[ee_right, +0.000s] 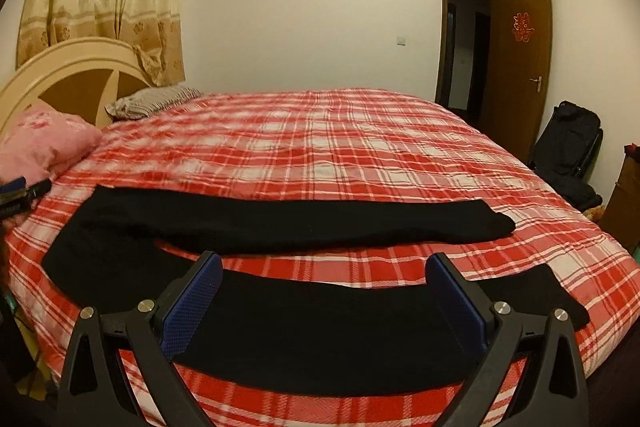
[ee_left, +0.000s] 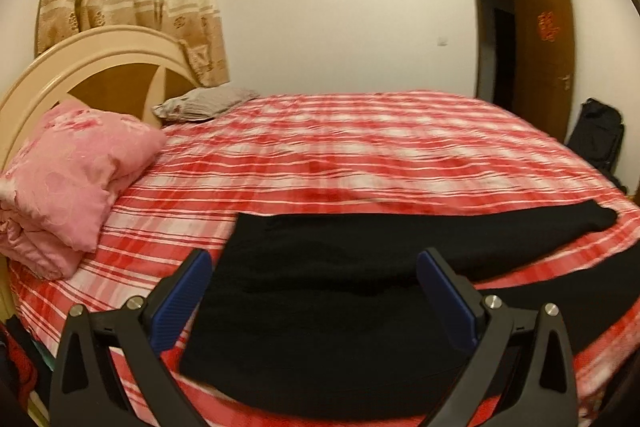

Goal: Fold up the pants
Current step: 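Lower both tools onto the black pants and close on its edge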

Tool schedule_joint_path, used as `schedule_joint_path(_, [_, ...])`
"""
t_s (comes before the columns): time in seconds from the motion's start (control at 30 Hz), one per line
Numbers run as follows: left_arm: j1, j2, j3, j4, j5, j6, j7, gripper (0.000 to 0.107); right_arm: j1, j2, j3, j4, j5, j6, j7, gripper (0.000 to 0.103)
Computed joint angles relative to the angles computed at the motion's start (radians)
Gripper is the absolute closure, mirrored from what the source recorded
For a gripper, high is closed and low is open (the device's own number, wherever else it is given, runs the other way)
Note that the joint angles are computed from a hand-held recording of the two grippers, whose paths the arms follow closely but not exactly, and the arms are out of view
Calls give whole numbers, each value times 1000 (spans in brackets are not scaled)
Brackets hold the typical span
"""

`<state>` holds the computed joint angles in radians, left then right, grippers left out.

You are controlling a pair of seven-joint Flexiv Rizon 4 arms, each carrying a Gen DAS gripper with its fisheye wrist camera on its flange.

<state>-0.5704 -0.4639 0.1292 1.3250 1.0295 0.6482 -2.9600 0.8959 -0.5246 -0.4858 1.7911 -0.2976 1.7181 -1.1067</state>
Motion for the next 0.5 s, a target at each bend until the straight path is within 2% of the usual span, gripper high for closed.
schedule_joint_path(0.13, [77, -3, 18, 21, -44, 12, 51, 4, -4, -45, -40, -41, 22, -16, 26, 1])
schedule_joint_path(0.37, [176, -58, 40, -3, -103, 79, 139, 4, -176, -114, 83, -212, -50, -145, 69, 1])
schedule_joint_path(0.43, [206, -84, 42, -13, -138, 124, 170, 4, -238, -137, 145, -277, -75, -190, 60, 2])
schedule_joint_path(0.5, [230, -109, 47, -23, -179, 162, 203, 4, -324, -161, 251, -349, -90, -248, 19, 5])
